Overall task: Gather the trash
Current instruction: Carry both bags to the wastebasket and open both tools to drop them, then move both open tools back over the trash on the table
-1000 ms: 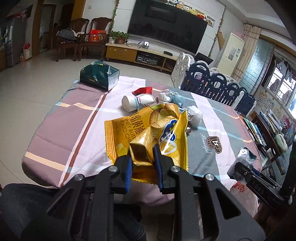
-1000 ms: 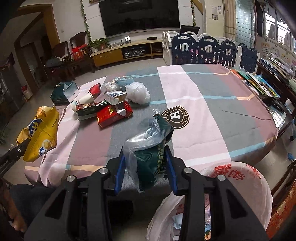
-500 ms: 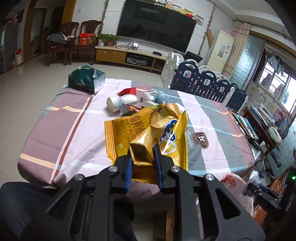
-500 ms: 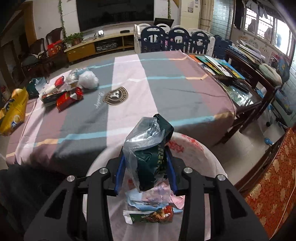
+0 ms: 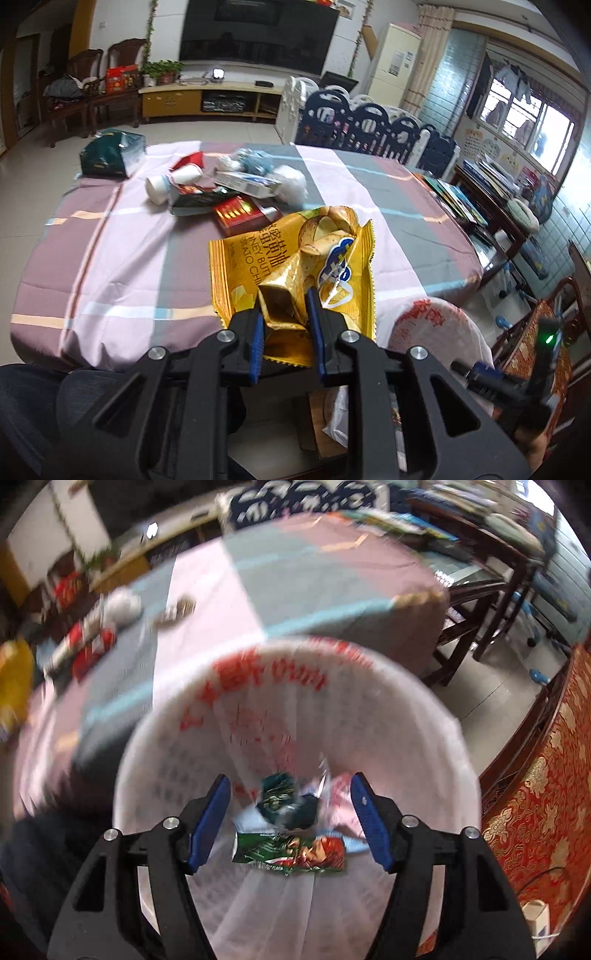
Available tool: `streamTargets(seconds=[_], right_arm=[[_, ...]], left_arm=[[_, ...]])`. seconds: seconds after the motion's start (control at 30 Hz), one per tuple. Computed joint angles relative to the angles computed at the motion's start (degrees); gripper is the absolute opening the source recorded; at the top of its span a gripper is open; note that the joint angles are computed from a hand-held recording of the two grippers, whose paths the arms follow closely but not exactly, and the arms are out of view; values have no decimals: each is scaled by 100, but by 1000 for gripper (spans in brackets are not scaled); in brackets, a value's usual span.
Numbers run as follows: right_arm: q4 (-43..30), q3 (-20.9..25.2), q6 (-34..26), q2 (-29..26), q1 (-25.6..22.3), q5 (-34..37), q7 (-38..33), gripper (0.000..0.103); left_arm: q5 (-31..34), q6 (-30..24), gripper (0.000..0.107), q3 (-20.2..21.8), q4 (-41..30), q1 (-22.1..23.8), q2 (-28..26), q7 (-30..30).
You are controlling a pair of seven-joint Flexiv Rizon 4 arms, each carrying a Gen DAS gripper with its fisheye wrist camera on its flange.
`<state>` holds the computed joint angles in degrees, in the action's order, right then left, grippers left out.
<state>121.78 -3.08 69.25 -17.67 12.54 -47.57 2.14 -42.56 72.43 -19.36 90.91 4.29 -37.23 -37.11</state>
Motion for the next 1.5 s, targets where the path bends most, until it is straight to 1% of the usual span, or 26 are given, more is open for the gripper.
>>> streamTargets(seconds=[0.03,0.07,0.17,0.2,0.3,0.33,0.4,0.43,0.5,0.53,0.57,0.6,0.63,0.67,0.73,0.83,0.9,0.97,1.1,1.17,1.2,1.23,1.3,1.37,1.43,1.5], right_arm=[[152,-259,33,190,86,-489,560,71],[266,-394,39,361,69,-963,1062,71],[518,-506,-6,801,-160,-2065,2160,72],[598,-490,-96,965,-251,-2355,2465,72],[738,-340,-255,1246,-530,-2689,2835,73],[734,-280,-280,1270,-609,-2699,2859,73],[747,-164,-297,1290,-769,-2804,3014,73],[753,-108,-265,1288,-855,-2839,3081,73],[752,10,-183,1258,-1016,-2856,3117,73],[738,75,-154,1231,-1087,-2847,3112,73],[721,145,-134,1199,-1151,-2831,3092,73],[718,202,-125,1183,-1193,-2827,3085,73],[687,243,-116,1142,-1215,-2795,3046,73],[659,275,-112,1103,-1223,-2744,2989,73],[592,307,-65,1017,-1215,-2643,2901,73],[454,305,40,868,-1153,-2582,2821,73],[342,310,13,761,-1063,-2485,2656,73],[188,314,14,611,-953,-2322,2429,73],[-159,284,21,314,-680,-1910,1925,73],[-393,272,-7,146,-515,-1650,1603,73],[-482,245,-14,79,-437,-1558,1498,73],[-628,244,-33,-24,-349,-1413,1327,73],[-820,194,-28,-158,-193,-1213,1086,73],[-1048,162,-89,-304,-25,-1005,798,73],[-1279,145,-171,-456,126,-765,484,73],[-1491,121,-212,-600,268,-532,227,73]], left_arm=[[39,-166,22,6,-20,-3,-10,-9],[73,-360,22,16,-64,-11,-35,-16],[176,-1068,22,55,-269,-97,-158,0],[176,-1143,22,59,-278,-150,-184,47],[290,-1346,22,57,-274,-323,-219,347],[275,-1435,22,-24,-212,-329,-197,586],[243,-1802,22,-136,-117,-330,-131,1054],[270,-2106,23,-153,-88,-344,-105,1288],[404,-2606,32,-61,-57,-441,-64,1652],[474,-2619,41,27,0,-532,-36,1809],[529,-2406,59,140,116,-656,13,1935],[523,-2114,68,209,247,-750,58,2029],[429,-1751,75,217,361,-781,80,2142],[325,-1524,75,201,381,-776,67,2174],[195,-1115,80,268,257,-796,-28,1926],[59,-312,83,378,-63,-768,-274,1235],[172,88,84,610,-443,-792,-524,589],[345,474,86,965,-855,-868,-806,-41],[681,710,87,1854,-1740,-1043,-1392,-1316],[852,629,88,2206,-2127,-1062,-1631,-1773],[915,470,88,2408,-2337,-1087,-1752,-2077],[900,142,89,2459,-2515,-1017,-1822,-2346],[804,-195,89,2146,-2622,-724,-1844,-2442],[798,-187,90,1920,-2569,-565,-1833,-2534],[794,-260,91,1586,-2496,-355,-1813,-2464],[976,-357,91,1633,-2484,-362,-1814,-2698]])
